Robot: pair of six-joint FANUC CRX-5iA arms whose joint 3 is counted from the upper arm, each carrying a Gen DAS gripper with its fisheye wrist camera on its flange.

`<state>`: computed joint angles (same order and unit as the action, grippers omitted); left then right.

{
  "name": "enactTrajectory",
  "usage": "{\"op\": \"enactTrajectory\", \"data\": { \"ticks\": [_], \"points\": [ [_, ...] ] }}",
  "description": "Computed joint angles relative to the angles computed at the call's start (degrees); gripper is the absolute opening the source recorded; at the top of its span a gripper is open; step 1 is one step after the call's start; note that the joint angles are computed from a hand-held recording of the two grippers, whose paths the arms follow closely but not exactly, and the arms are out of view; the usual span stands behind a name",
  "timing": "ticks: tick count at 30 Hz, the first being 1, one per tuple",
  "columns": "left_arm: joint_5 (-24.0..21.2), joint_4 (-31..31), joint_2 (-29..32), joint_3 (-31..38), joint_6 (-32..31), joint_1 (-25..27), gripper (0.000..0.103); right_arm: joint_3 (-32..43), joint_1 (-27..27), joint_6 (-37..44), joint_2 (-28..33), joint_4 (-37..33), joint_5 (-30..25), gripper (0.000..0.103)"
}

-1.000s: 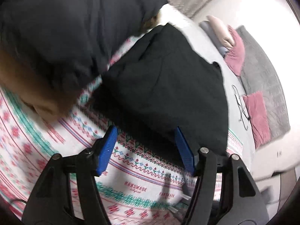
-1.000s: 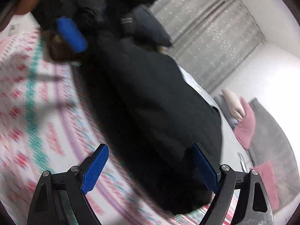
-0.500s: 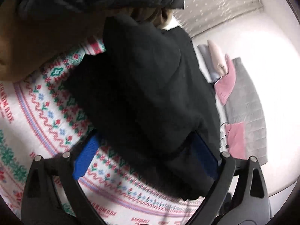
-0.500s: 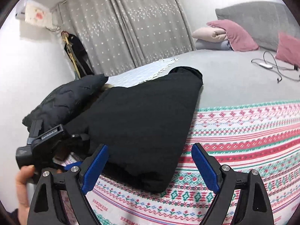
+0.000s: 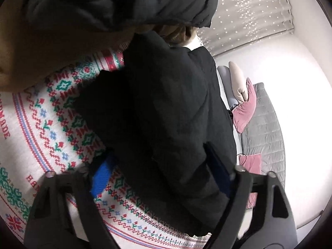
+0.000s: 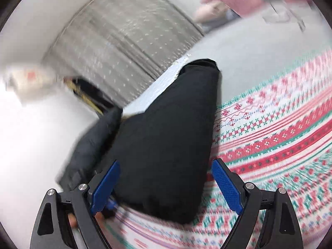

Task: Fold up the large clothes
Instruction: 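Grasp the folded black coat edge with both grippers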

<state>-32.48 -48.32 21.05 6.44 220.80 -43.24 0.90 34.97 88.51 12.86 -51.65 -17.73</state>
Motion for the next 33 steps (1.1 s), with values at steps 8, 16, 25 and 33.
{"op": "enactTrajectory", "data": {
  "ticks": [8,16,25,33],
  "points": [
    [-1.8,-0.7,0.8,0.8,-1.4,-0.5,0.067,23.7,-9.4,-6.0,17.9,-2.1,-15.5,0.091],
    [-0.1,2.0,1.8,1.7,-5.8,1.0,0.077,45.9,-8.9,-16.0,33.9,10.8,-24.0,0.091],
    [-1.0,1.8,1.6,2.3,-8.0,1.1,0.063,53.6,-6.2,-16.0,38.4,19.0,-28.9,0.063],
    [-1.6,3.2,1.3,2.6,-10.8,1.7,0.056,54.2,-3.7,-19.8,38.5,29.6,-30.2,0.052]
  ]
}}
